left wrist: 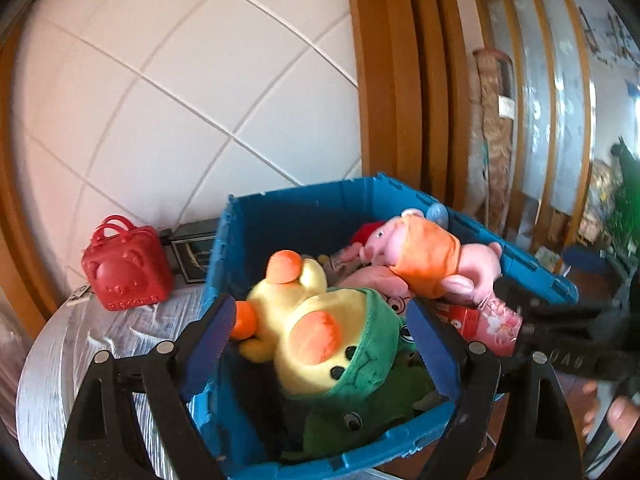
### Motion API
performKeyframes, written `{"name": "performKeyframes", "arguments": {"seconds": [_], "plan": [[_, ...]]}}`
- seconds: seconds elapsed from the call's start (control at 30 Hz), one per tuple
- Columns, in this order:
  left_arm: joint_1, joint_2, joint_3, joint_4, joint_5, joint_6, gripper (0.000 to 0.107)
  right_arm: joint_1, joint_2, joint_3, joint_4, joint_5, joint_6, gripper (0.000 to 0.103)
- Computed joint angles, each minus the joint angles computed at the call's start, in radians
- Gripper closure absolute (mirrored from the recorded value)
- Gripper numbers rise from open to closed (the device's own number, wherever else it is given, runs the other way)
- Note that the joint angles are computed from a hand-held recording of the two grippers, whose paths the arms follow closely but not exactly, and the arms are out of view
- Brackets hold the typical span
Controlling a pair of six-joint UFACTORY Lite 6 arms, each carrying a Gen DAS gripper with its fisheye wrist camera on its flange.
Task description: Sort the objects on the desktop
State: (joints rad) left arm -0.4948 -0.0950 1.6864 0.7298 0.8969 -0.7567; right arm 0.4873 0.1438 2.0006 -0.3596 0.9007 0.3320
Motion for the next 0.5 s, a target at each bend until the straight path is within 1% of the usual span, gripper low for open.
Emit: {"name": "performKeyframes", "arguments": {"seconds": [0.07, 0.2, 0.23, 0.27, 0.3, 0.4, 0.5], "plan": [[-0.024, -0.047, -0.053, 0.055, 0.008, -0.078, 0.020, 0.024, -0.073, -0.115, -0.037, -0.040, 0.056, 0.000], [-0.076, -0.134, -0.164, 0.231, 0.023, -0.288, 0.020, 0.065, -0.165, -0.241, -0.082, -0.064, 0.123, 0.000], [-0.079, -0.140, -0.179, 0.264, 0.023, -0.323, 0.018, 0.076, -0.186, -0.267, -0.098, -0.066, 0.143, 0.000], [-0.071, -0.132, -0.174, 0.262, 0.017, -0.326, 0.011, 0.085, -0.205, -0.289, -0.117, -0.067, 0.167, 0.000], [-0.049, -0.123, -0.163, 0.224, 0.000, -0.301, 0.007, 0.093, -0.221, -0.305, -0.135, -0.064, 0.187, 0.000], [-0.009, -0.132, -0.177, 0.149, -0.054, -0.264, 0.007, 0.106, -0.256, -0.329, -0.149, -0.055, 0.212, 0.000], [-0.003, -0.122, -0.166, 0.114, -0.042, -0.226, 0.007, 0.105, -0.271, -0.336, -0.123, -0.047, 0.198, 0.000]]}}
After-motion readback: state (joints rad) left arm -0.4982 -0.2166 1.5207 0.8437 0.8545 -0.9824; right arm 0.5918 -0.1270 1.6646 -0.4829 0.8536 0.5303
